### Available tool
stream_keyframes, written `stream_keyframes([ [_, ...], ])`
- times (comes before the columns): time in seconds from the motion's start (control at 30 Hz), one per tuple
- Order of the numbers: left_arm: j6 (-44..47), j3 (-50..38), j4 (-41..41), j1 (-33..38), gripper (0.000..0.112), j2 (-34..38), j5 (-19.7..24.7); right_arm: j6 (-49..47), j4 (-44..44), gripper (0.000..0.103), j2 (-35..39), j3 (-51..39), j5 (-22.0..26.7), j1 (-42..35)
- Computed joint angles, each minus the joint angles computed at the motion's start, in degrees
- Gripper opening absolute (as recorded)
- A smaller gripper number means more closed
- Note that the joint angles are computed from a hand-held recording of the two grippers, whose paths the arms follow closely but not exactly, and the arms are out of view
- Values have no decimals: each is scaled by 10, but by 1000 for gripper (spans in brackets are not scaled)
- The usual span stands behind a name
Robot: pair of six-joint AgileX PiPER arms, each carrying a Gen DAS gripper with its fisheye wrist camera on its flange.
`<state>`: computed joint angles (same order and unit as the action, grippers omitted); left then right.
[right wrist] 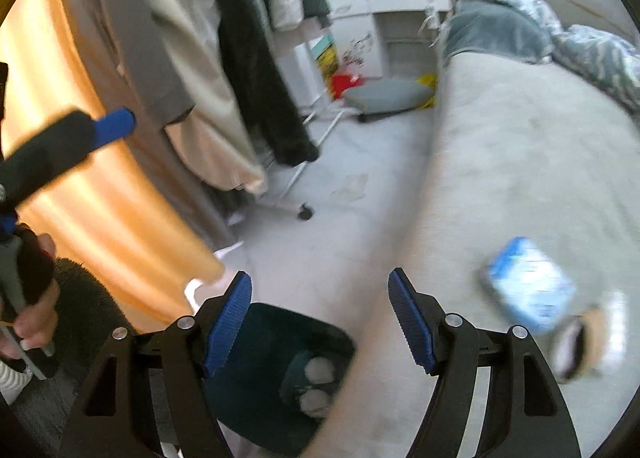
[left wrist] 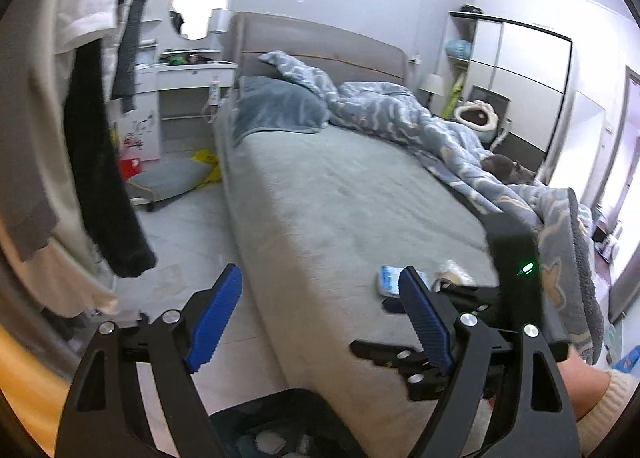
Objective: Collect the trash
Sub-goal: 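Move both tools back toward the tape core and bubble wrap on the bed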
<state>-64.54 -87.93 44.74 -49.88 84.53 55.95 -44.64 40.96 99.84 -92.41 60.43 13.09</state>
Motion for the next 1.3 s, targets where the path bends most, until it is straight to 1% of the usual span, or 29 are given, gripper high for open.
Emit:
stream_keyframes([
  [0.13,12,-17,-16,10,84,34,-42,-5,0,73,-8,-3,-6,-56],
  [0.2,36,-35,-39,17,84,59,-57,-8,6,73,-3,-13,0,-94],
  [0.27,63,-49,-63,23,84,78,-73,-10,12,73,2,-17,2,-117],
  [0.47,156,-112,-161,47,84,144,-112,0,17,73,31,-47,9,-180],
  [0.63,242,-163,-257,69,84,195,-138,12,38,73,51,-71,28,-223],
  [0.73,294,-207,-303,77,84,234,-129,19,40,73,59,-81,33,-243],
  [0.87,368,-285,-372,83,84,297,-99,30,37,73,72,-94,42,-263],
  [0.97,416,-340,-424,89,80,338,-73,26,58,73,85,-105,62,-281],
  [1.0,432,-360,-444,93,77,354,-63,26,60,73,88,-109,66,-286],
  [1.13,439,-435,-468,97,76,407,-22,32,58,73,98,-120,74,-295],
  [1.2,445,-454,-481,100,76,422,-17,34,53,73,102,-122,76,-296],
  [1.3,457,-514,-498,102,76,457,10,39,46,73,104,-124,76,-297],
])
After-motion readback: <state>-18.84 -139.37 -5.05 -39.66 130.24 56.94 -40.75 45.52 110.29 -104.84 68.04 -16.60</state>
